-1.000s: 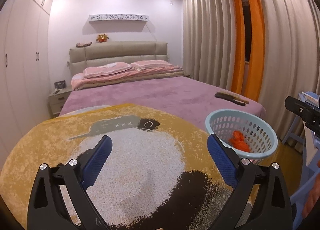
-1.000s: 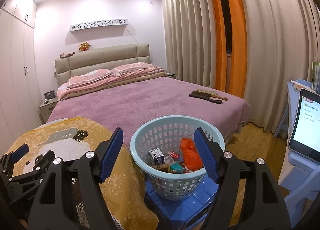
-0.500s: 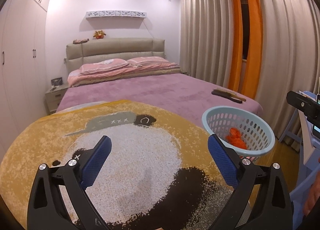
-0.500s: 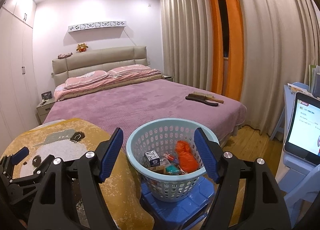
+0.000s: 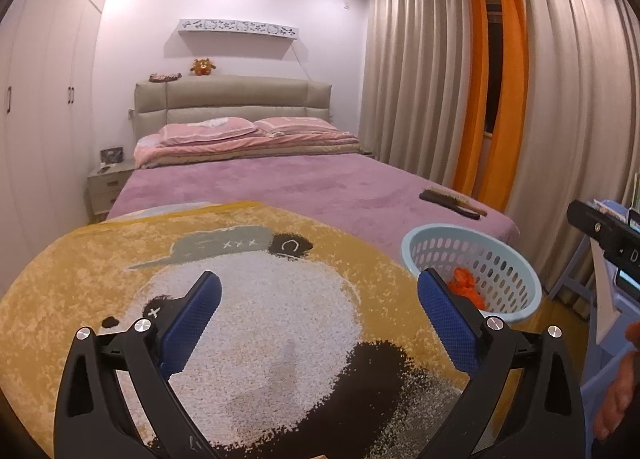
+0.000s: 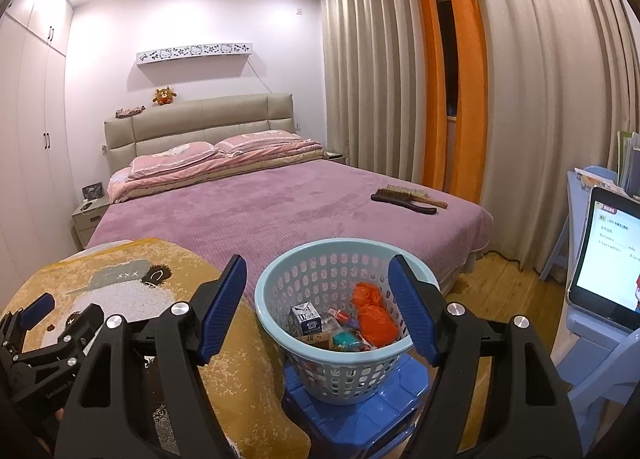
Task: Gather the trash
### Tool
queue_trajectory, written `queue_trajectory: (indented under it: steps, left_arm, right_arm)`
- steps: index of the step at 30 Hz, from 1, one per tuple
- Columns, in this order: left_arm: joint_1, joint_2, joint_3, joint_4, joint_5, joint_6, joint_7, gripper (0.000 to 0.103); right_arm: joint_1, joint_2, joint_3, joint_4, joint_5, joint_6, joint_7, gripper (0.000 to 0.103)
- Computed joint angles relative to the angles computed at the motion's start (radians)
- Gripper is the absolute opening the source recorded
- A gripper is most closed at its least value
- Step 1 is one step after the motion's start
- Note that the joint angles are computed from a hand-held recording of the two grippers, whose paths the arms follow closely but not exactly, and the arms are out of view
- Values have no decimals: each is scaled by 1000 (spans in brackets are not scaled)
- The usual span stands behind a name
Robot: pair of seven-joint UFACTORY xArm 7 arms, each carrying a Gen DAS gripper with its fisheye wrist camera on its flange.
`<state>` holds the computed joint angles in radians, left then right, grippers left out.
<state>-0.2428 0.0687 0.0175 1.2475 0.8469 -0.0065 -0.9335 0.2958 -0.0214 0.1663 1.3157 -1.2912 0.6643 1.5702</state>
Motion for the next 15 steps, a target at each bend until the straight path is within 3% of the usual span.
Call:
queue_trajectory:
  steps: [15]
  left_arm:
    - [3,-5,-1,-2,39,-5,-34,96]
  right_arm:
    - [-8,-10,2,-9,0,-15,8,70]
